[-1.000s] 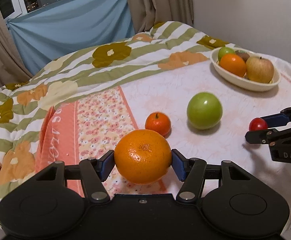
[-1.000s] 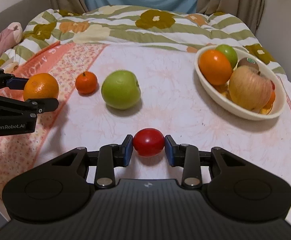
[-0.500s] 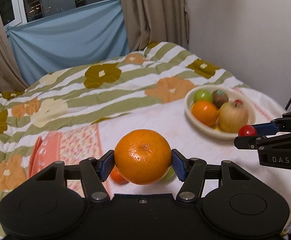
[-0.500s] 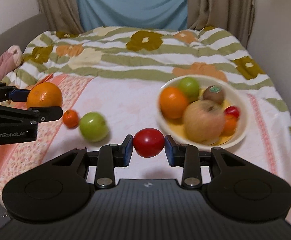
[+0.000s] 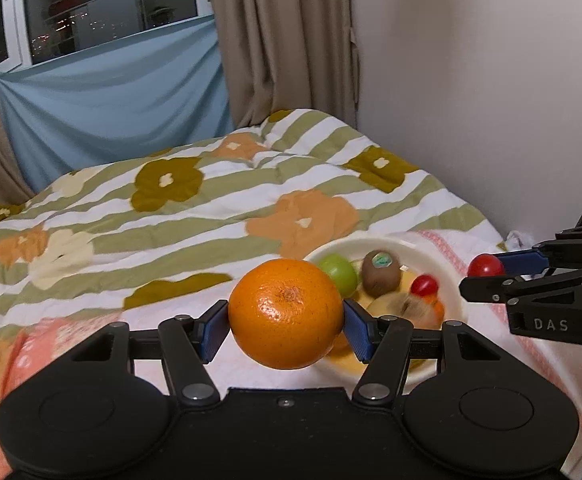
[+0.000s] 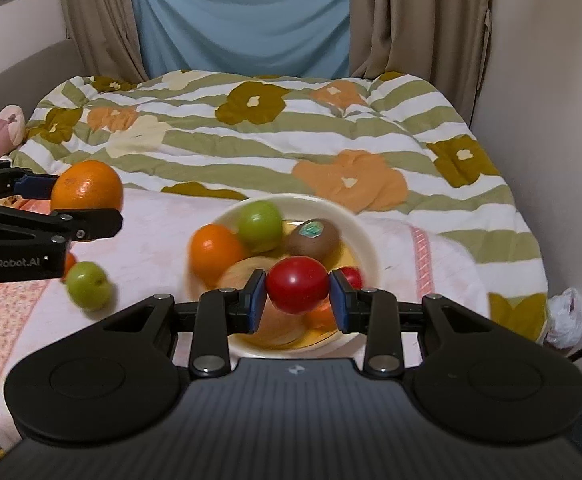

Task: Organize fruits
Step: 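Carry the orange and tomato into the duck bowl and open both tools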

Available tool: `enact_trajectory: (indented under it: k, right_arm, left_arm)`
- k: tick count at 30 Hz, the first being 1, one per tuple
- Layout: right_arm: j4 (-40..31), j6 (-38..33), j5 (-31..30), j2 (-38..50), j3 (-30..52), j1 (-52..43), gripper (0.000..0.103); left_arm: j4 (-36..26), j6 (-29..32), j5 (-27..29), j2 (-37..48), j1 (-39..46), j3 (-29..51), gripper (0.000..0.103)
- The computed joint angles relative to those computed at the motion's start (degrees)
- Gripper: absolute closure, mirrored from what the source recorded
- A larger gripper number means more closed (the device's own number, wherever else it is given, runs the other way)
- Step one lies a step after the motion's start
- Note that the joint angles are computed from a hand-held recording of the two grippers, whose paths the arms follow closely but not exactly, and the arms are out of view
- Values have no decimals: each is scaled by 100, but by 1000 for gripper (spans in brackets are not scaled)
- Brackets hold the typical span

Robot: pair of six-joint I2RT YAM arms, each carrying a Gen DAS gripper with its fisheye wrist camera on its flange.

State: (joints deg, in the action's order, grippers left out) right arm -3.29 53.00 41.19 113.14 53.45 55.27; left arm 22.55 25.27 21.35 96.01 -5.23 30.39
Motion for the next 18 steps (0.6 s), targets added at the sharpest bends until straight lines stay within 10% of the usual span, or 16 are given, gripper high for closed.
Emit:
enact_trajectory:
  k: [18]
  right_arm:
    - [2684,-1967,-1421,3,-1556,-1951,54]
  left_arm:
    - [752,-1098,-1522,2428,-2073,1675,39]
